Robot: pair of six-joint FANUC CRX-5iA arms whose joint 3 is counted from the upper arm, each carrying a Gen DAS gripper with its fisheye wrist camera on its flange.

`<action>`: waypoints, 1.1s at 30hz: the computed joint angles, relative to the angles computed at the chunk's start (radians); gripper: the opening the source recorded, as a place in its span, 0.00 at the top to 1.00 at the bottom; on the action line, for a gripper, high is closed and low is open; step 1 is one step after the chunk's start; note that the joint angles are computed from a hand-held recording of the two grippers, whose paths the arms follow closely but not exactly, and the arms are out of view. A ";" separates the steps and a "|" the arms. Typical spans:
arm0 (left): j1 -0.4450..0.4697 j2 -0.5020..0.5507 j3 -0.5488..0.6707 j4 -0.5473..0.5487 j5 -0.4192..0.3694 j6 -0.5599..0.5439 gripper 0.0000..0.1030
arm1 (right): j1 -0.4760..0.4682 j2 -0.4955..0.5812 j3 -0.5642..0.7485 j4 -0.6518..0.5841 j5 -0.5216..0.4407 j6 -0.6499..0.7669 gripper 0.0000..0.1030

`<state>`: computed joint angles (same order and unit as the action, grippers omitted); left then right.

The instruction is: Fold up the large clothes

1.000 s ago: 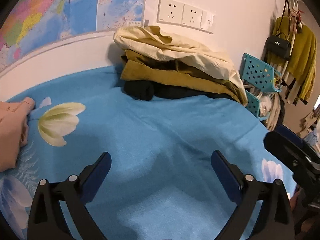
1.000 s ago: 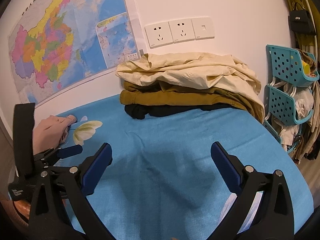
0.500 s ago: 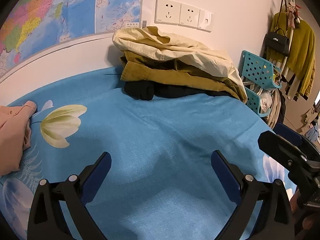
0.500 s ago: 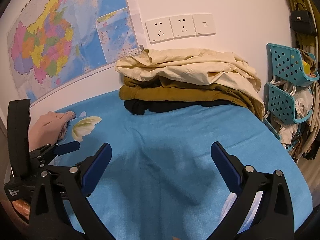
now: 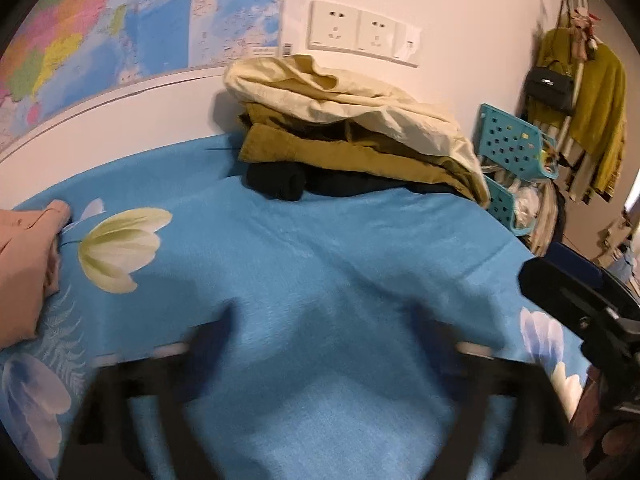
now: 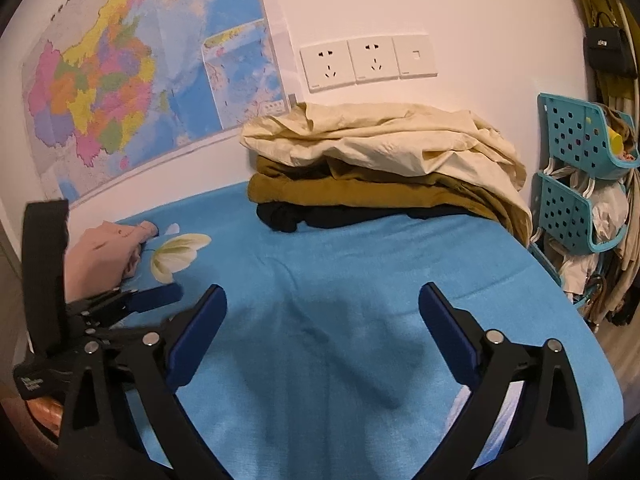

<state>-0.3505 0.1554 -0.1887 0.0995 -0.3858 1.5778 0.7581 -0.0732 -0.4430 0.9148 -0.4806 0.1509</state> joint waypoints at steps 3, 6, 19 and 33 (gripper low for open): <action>0.004 -0.007 -0.027 0.056 0.021 -0.046 0.07 | 0.008 0.012 0.020 -0.035 -0.037 0.022 0.05; -0.008 -0.004 0.011 -0.077 -0.003 0.089 0.07 | 0.018 0.025 0.047 -0.104 -0.070 0.075 0.05; -0.004 0.007 0.035 -0.056 -0.071 0.052 0.07 | 0.016 0.016 0.031 -0.096 -0.045 0.058 0.05; 0.011 0.017 0.032 -0.015 -0.093 0.071 0.07 | 0.013 0.026 0.044 -0.142 -0.045 0.085 0.05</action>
